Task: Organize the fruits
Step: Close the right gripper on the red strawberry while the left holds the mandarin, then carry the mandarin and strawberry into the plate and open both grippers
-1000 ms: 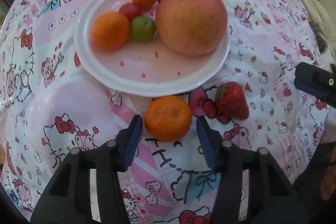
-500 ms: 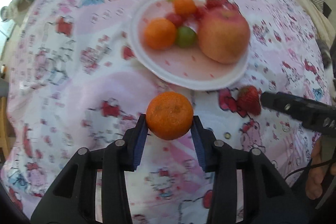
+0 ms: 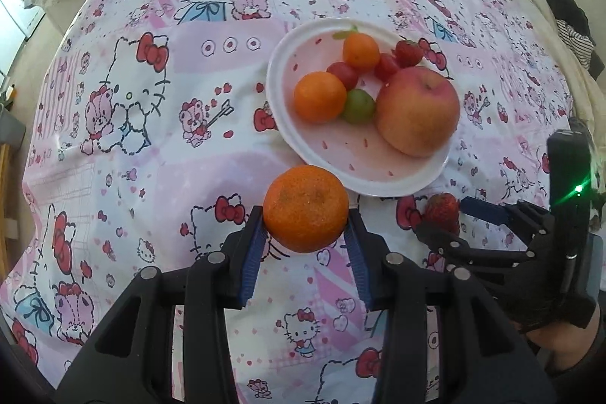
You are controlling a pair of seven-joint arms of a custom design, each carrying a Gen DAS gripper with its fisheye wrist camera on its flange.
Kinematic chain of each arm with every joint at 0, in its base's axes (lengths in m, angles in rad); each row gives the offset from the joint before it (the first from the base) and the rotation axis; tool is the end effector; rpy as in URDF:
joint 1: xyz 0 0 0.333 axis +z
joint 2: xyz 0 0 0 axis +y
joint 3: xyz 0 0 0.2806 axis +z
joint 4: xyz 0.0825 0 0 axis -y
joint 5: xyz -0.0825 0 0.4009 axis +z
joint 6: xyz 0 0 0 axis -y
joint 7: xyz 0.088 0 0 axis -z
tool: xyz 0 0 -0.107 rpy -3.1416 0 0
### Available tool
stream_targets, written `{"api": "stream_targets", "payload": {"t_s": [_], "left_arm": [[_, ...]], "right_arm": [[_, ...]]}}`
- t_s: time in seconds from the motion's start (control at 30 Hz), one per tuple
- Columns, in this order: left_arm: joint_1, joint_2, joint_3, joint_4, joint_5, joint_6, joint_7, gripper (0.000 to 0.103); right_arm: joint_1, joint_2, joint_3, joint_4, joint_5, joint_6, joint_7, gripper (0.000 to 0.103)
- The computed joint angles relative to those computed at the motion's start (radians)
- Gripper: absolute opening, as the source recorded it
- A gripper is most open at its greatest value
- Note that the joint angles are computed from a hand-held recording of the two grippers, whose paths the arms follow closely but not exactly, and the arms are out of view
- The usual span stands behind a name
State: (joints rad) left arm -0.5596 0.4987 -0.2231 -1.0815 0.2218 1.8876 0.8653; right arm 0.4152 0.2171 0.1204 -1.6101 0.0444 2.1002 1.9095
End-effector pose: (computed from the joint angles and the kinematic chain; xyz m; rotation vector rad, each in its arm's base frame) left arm 0.5525 -0.4669 0.5498 -2.0289 2.1742 -0.4665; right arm 0.5721 0.3352 0.4891 -2.1904 1.8401 -0.0448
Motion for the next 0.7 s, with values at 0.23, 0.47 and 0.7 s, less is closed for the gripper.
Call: {"api": "stream_targets", "payload": {"t_s": [0.23,0.47,0.7], "left_arm": [[0.001,0.002,0.004,0.0,0.001,-0.001,-0.01,0.037],[0.002,-0.005,0.006,-0.015,0.015,0.011,-0.02,0.037],[0.003,-0.018,0.006,-0.033,0.03,0.025,-0.025,0.037]], "right_arm": [[0.003,-0.003,0.006,-0.001,0.007,0.023,-0.034,0.036],[-0.03,-0.078,0.004,-0.097,0.127,0.078,-0.069,0.036],[-0.047,-0.161,-0.002,-0.187,0.191,0.13,-0.088,0.036]]}}
